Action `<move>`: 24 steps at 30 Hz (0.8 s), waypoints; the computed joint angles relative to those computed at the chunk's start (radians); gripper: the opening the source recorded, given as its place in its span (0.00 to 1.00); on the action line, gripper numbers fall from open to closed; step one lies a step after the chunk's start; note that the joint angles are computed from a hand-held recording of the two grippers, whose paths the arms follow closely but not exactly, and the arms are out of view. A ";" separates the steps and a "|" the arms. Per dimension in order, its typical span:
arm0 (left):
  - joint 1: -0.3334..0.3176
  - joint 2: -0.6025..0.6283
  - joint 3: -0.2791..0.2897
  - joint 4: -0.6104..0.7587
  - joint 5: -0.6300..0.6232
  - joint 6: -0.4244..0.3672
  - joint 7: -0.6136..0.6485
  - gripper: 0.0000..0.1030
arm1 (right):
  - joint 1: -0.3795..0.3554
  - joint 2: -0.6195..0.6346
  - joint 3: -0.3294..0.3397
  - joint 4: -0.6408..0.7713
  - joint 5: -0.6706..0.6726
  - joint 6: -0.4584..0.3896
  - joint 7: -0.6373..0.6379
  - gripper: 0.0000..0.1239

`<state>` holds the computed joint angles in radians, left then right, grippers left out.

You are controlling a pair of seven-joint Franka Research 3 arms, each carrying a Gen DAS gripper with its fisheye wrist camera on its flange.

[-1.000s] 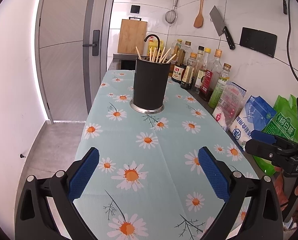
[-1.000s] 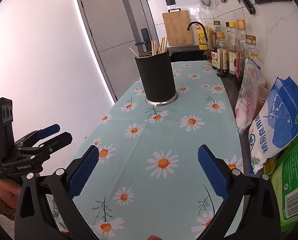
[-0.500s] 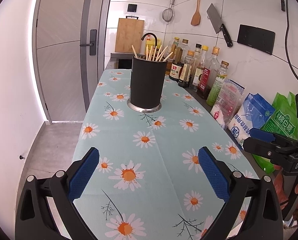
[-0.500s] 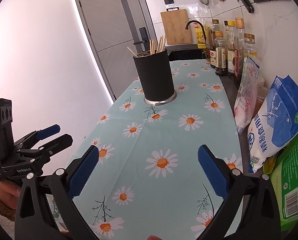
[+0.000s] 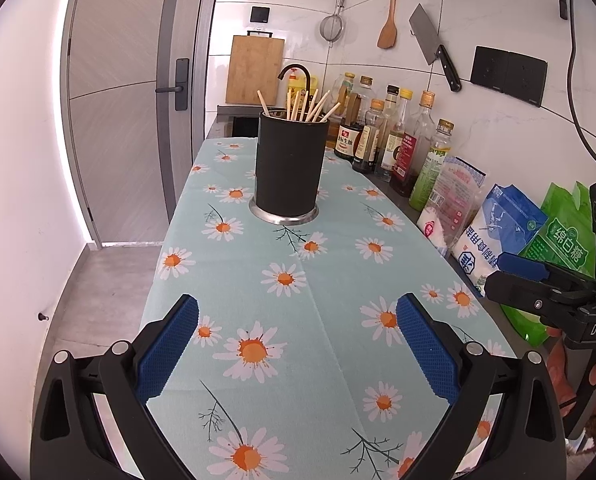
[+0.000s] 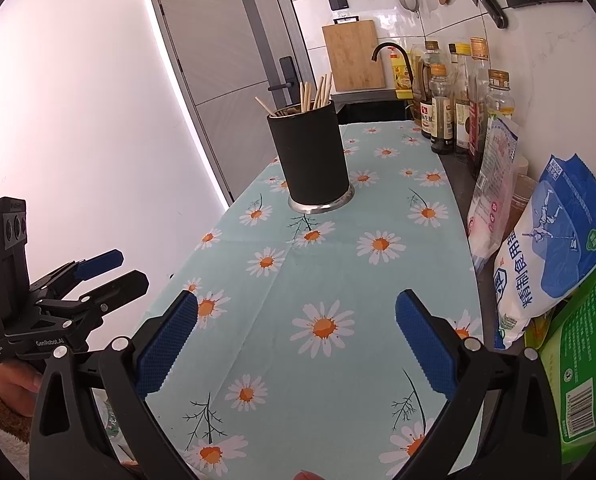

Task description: Organize utensils

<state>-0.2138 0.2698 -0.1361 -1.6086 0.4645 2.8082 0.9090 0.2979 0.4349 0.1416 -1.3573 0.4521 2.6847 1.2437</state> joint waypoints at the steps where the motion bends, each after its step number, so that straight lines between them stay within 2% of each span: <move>1: 0.001 0.001 -0.002 0.001 -0.004 -0.002 0.002 0.94 | 0.002 0.000 -0.003 0.000 -0.004 -0.001 0.004 0.79; 24: -0.008 0.010 -0.005 0.010 -0.005 -0.015 0.004 0.94 | 0.000 0.000 -0.011 -0.001 -0.015 -0.013 0.020 0.79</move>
